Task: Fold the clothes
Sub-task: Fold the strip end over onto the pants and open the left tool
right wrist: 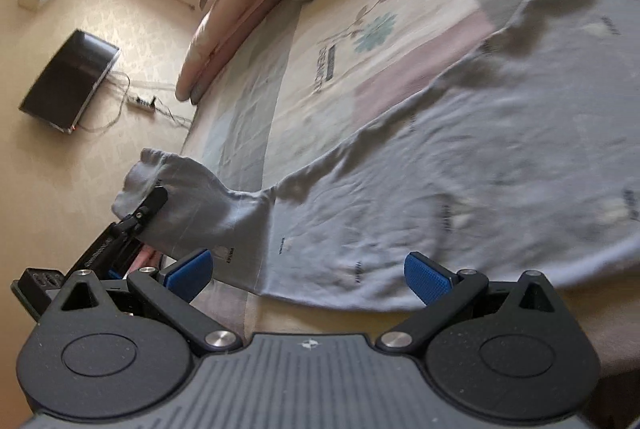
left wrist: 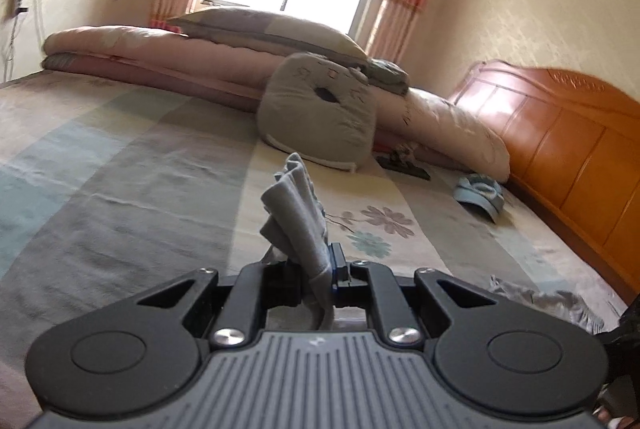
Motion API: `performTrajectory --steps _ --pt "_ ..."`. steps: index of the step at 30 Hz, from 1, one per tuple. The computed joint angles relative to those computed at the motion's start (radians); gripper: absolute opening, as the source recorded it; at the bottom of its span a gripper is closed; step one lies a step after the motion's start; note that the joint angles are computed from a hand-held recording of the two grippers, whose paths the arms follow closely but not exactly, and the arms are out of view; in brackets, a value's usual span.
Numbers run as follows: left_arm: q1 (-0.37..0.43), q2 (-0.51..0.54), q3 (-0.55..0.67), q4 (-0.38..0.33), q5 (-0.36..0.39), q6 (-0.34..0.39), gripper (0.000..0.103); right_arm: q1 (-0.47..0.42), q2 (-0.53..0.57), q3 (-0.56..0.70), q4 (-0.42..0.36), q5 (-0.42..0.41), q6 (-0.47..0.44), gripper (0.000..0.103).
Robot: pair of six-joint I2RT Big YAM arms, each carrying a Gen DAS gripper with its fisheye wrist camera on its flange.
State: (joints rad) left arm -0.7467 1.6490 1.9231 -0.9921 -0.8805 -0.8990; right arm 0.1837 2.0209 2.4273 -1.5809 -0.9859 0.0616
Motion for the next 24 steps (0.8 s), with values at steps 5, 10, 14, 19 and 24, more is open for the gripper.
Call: performTrajectory --steps 5,10,14,19,24 --pt "0.0 0.105 0.14 -0.069 0.034 0.031 0.011 -0.054 -0.054 -0.093 0.067 -0.039 0.022 0.103" --pt "0.002 0.194 0.255 -0.127 0.088 0.056 0.011 -0.089 -0.069 -0.122 0.084 -0.059 0.032 0.103" --pt "0.005 0.252 0.324 -0.181 0.132 0.083 0.011 -0.099 -0.069 -0.132 0.107 -0.07 0.052 0.103" --pt "0.006 0.29 0.357 -0.219 0.183 0.102 0.011 -0.098 -0.059 -0.133 0.113 -0.066 0.065 0.103" --pt "0.006 0.317 0.379 -0.246 0.237 0.142 0.013 -0.092 -0.05 -0.132 0.106 -0.058 0.051 0.103"
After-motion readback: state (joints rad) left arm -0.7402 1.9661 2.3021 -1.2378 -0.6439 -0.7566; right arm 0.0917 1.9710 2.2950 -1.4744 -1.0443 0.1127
